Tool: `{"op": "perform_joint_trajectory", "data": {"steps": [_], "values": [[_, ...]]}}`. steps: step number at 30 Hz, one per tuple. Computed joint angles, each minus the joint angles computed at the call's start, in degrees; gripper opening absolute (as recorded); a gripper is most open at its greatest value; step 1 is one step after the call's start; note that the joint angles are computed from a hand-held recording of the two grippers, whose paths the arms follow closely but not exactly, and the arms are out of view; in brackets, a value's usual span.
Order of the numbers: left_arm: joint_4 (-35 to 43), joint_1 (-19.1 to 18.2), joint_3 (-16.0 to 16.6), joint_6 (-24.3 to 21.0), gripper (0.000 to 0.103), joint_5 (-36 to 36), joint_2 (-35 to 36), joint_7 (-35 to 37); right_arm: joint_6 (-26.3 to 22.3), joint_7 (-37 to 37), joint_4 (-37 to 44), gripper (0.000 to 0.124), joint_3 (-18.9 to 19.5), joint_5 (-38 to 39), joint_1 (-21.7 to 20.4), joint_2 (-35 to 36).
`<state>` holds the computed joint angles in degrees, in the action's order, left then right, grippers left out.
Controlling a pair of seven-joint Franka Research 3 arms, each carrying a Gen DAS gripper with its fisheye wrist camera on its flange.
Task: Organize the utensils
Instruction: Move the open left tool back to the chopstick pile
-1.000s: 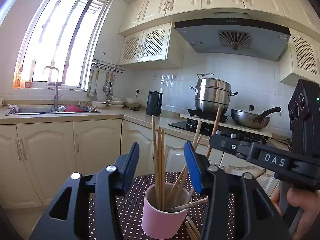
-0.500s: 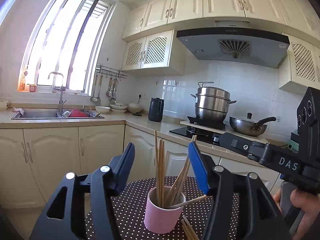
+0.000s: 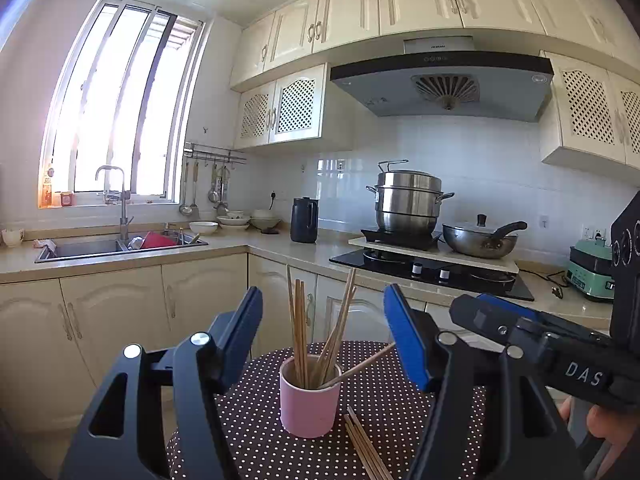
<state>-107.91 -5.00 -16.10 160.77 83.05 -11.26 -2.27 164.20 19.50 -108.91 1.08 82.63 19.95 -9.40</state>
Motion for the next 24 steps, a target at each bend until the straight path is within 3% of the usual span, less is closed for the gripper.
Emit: {"op": "perform_joint_trajectory", "data": {"steps": [11, 24], "values": [[-3.50, -3.05, -1.66, -4.98, 0.070, -13.14, -1.02, 14.26, -0.23, 3.08, -8.13, 0.051, -1.35, -3.24, 0.36, -5.41], [-1.60, -8.26, 1.50, -11.52, 0.070, -46.90, 8.09, 41.90, -1.97, 23.45, -12.65, 0.051, -1.11, -24.35, -2.63, -1.67]]}}
